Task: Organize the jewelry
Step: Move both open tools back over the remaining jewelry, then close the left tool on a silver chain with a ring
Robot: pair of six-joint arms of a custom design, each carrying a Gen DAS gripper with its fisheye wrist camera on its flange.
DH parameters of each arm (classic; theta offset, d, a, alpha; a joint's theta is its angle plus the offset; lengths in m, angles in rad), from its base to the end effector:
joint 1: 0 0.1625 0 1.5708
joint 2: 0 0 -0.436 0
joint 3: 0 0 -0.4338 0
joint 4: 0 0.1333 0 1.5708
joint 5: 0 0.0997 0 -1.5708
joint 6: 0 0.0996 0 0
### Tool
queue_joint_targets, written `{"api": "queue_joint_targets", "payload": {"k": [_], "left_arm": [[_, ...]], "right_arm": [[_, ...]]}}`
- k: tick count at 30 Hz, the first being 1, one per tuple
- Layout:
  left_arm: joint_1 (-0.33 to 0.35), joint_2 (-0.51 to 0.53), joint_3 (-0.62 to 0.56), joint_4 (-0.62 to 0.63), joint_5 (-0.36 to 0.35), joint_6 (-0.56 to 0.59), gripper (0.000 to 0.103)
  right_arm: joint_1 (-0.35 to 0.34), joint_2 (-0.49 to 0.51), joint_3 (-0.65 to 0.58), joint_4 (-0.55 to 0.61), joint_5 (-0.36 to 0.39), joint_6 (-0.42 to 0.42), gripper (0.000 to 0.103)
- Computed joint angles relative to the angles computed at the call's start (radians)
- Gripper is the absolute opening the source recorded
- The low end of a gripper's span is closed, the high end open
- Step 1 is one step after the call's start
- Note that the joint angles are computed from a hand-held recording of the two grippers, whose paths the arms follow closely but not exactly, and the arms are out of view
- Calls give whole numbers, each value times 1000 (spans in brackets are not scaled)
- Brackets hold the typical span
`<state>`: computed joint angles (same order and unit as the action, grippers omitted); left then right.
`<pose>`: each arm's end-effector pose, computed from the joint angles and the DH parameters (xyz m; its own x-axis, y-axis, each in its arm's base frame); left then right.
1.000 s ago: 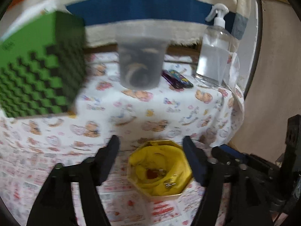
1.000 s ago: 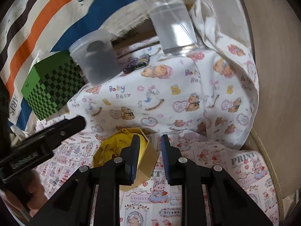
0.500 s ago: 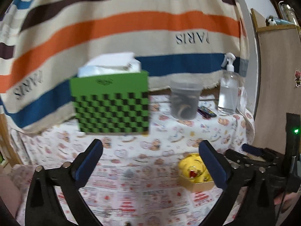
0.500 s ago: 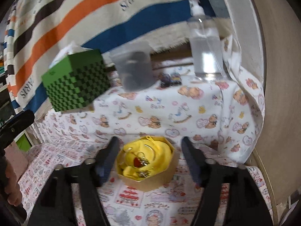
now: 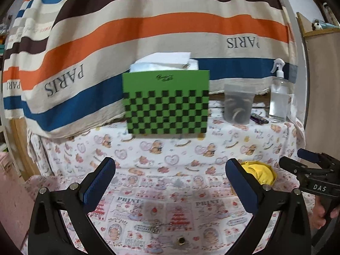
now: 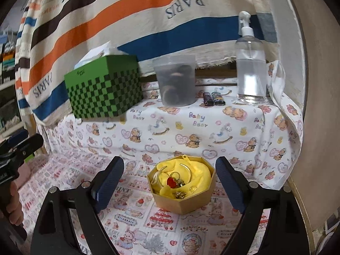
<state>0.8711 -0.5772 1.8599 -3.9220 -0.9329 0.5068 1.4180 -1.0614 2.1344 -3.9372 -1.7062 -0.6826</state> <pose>-0.2434 -0.5882 0.0334 -0.6807 0.2820 -0.6761 0.7325 0.2647 -0.6271 0.0360 -0.5539 0.2309 -0.7708 0.0458 0.6354 -0.5729 0.3861 -0.7230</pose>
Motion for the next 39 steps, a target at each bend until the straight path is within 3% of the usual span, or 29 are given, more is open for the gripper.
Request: {"api": "queue_joint_targets", "payload": {"k": [4,7,9,13,18,32,39], "left_arm": [[18,-2,-6,6,33,-13,103],[42,-38,8,101,-1,-35,103],[41,-32,1,74,53,-42,103],[66,-79,10,254,44,-184,103],[68,-66,-12,365,120,-230,101],[76,-59,-31,484,134,-253,68],[119,-66,-83,753,87,-386,51]], "right_arm": [[7,18,-1,0,-5,-19,90],[16,37,-7,-7,-24,-44,90],[20,47,-11,-3,-33,-53,90],[28,64,-21,10,-59,-82,90],[27,72,-30,23,-73,-73,90],[25,74,-47,43,-113,-51,90],[28,79,-50,32,-126,-57,90]]}}
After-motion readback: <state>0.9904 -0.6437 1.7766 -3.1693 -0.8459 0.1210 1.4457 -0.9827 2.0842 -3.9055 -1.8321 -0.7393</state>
